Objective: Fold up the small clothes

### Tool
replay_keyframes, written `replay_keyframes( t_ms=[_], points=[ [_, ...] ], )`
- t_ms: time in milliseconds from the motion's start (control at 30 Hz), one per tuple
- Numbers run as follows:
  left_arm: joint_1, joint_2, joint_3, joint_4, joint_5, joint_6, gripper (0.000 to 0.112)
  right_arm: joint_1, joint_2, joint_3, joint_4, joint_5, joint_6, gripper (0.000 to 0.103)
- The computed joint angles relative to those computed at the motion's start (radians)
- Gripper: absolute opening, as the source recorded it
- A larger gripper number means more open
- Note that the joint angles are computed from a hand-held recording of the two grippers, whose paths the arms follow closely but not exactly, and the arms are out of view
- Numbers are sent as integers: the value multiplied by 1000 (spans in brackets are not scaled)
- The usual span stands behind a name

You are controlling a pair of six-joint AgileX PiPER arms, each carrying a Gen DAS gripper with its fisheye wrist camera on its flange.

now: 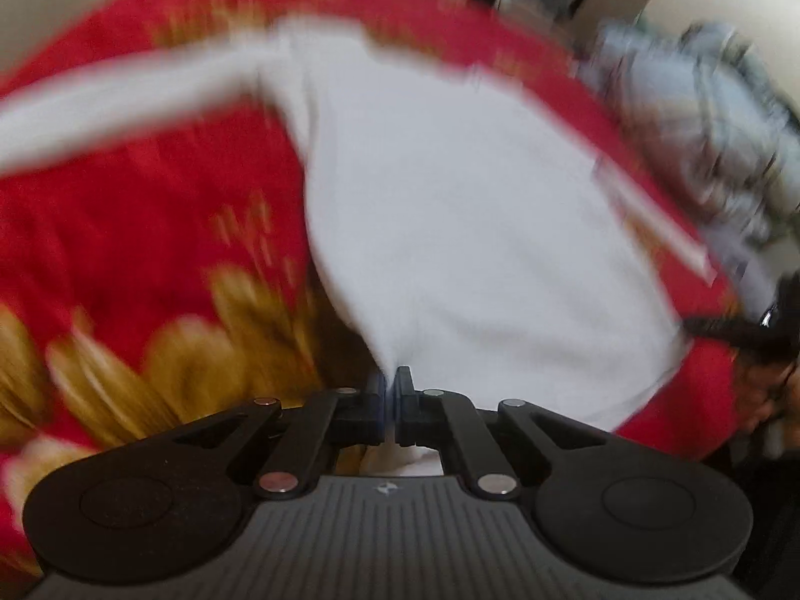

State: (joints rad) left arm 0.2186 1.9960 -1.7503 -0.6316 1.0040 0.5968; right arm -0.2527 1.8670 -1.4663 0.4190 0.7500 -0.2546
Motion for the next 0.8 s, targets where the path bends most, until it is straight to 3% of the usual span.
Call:
replay_keyframes(
  t_ms=[33, 133, 200, 233, 300, 333, 367, 400, 533, 600, 700, 800],
  points=[
    [15, -34, 13, 19, -23, 2, 3, -1, -17, 25, 57, -17, -22, 2],
    [14, -96, 97, 175, -98, -82, 4, 7, -69, 90, 244, -19, -205, 1],
    [-4, -55, 74, 279, -36, -132, 4, 46, -106, 127, 209, -43, -234, 1],
    [-8, -32, 52, 309, -9, -176, 4, 53, -112, 140, 164, -60, -188, 1],
    [27, -37, 62, 255, -25, -179, 13, 39, -102, 137, 97, -54, -25, 4],
    [45, -32, 51, 211, -20, -172, 28, 26, -96, 135, 79, -52, 48, 5],
    [60, -29, 47, 181, -22, -179, 35, 12, -92, 136, 85, -57, 88, 5],
    [69, -21, 35, 171, -17, -194, 36, 2, -86, 129, 92, -59, 107, 5],
    [60, 2, -2, 186, 23, -238, 36, -4, -50, 108, 143, -47, 101, 26],
    [49, 15, -13, 204, 24, -237, 36, 15, -29, 104, 136, -40, 85, 27],
    [22, 52, -63, 243, 40, -264, 36, 70, -43, 118, 49, -86, 100, 35],
    [-2, 82, -86, 275, 46, -287, 38, 82, -46, 124, 60, -103, 70, 42]
  ],
)
